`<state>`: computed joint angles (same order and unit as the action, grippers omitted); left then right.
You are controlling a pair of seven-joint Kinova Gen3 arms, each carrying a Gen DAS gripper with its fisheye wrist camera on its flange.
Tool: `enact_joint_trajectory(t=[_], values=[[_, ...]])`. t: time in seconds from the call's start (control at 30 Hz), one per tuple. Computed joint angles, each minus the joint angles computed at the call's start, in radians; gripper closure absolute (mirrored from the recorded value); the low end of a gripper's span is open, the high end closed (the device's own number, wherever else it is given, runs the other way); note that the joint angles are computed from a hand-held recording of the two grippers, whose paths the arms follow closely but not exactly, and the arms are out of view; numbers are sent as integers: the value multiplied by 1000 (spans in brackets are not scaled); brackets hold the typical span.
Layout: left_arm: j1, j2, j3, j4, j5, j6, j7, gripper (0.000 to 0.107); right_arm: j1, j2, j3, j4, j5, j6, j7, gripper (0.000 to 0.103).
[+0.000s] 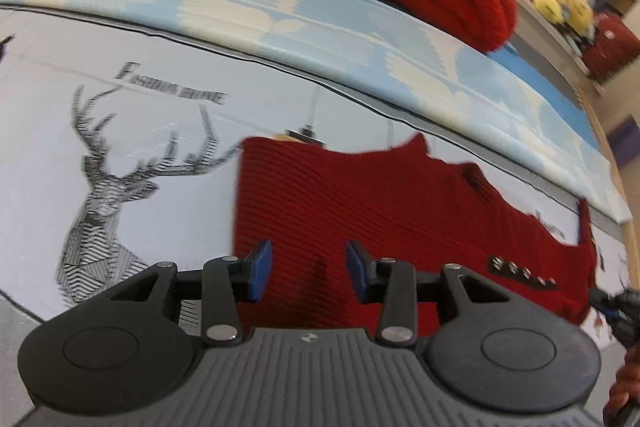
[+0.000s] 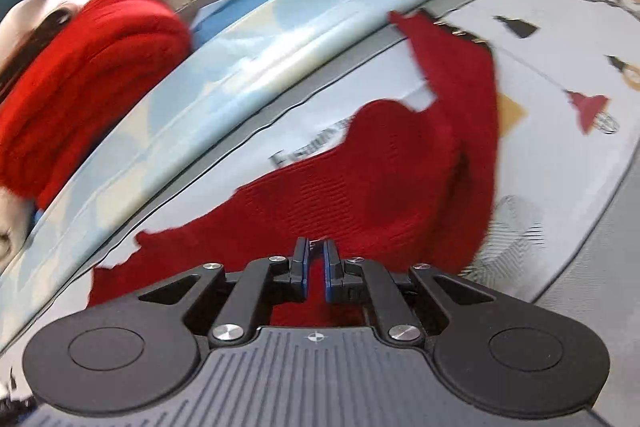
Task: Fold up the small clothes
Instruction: 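Grasp the other sleeve cuff with the right gripper and lift it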
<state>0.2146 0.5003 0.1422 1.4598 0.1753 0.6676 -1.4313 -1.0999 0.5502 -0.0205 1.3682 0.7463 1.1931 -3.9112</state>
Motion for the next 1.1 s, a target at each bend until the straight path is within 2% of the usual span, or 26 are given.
enact_joint_trajectory(t=[0.07, 0.1, 0.13, 0.2, 0.27, 0.3, 0.37, 0.47, 0.57, 0.73, 0.8, 0.83, 1.0, 1.1], values=[[-7, 15, 19, -11, 2, 21, -40, 83, 25, -25, -42, 52, 67, -76, -43, 92], [12, 28, 8, -28, -20, 50, -39, 85, 65, -17, -83, 55, 92, -117, -58, 92], [39, 45, -12, -47, -53, 85, -28, 86, 110, -24, -130, 68, 101, -158, -61, 91], [96, 84, -50, -83, -129, 151, 1, 86, 203, -12, -220, 81, 70, -239, -17, 72], [131, 99, -67, -89, -179, 161, 14, 87, 284, 11, -282, 98, -11, -306, 32, 67], [142, 95, -71, -89, -192, 156, 26, 87, 300, 20, -288, 104, -51, -317, 33, 67], [150, 62, -66, -66, -200, 108, 40, 81, 277, -7, -246, 133, -84, -331, -15, 66], [139, 10, -35, -25, -178, 22, 27, 77, 145, -45, -112, 136, -18, -248, -49, 66], [149, -9, -26, -12, -169, 2, 31, 76, 18, -55, 27, 128, 6, -126, -22, 66], [180, -24, -21, -2, -180, 5, 50, 76, -21, -45, 99, 133, -6, 74, 24, 64], [163, -30, 6, -2, -155, -1, 21, 76, 4, -19, 76, 117, -8, 155, 63, 52], [165, -38, 10, 1, -145, 0, 20, 76, 32, -6, 42, 109, 0, 189, 81, 50], [162, -44, 26, 10, -119, 4, -19, 76, 194, 32, -172, 122, 61, 235, 101, 47], [161, -46, 23, 14, -114, 10, -38, 76, 245, 65, -246, 102, 81, 273, 116, 47]])
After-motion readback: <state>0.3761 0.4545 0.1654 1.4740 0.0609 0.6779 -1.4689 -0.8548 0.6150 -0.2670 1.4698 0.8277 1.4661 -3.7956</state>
